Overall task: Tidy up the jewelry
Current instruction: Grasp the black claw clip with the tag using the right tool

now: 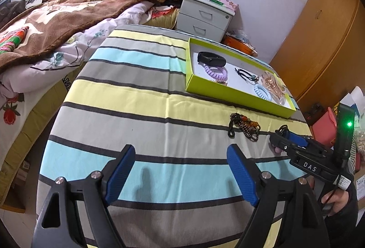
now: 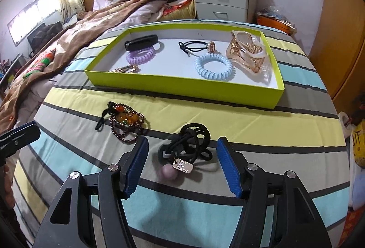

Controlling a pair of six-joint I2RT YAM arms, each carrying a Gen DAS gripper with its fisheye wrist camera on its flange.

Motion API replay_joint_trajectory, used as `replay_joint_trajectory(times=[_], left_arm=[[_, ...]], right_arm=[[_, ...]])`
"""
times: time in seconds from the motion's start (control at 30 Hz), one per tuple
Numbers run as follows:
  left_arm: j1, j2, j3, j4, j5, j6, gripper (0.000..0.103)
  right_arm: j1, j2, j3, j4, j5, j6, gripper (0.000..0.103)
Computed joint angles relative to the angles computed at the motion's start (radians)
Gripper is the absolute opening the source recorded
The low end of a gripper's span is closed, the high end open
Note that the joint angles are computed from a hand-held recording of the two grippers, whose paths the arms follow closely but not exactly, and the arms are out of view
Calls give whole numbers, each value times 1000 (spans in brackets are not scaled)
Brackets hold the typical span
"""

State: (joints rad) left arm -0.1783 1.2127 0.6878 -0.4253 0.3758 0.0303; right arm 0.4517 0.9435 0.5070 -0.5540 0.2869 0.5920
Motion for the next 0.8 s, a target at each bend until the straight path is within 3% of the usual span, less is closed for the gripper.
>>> replay_joint_trajectory(times=[0.23,0.37,0.6,0.8], left_arm=[[-7,16,4,-3,-2,-5,84],[-14,23,10,-6,-8,-12,84],[-44,25,18,-11,-30,-28,84],[-88,24,22,-14,-64,-55,84]], right_arm=[[8,13,2,-9,24,12,61],[19,17,2,-18,62,19,42],[-11,-49,-32,-18,44,-3,27],[-51,-101,-54,-16,-1,-24,23]])
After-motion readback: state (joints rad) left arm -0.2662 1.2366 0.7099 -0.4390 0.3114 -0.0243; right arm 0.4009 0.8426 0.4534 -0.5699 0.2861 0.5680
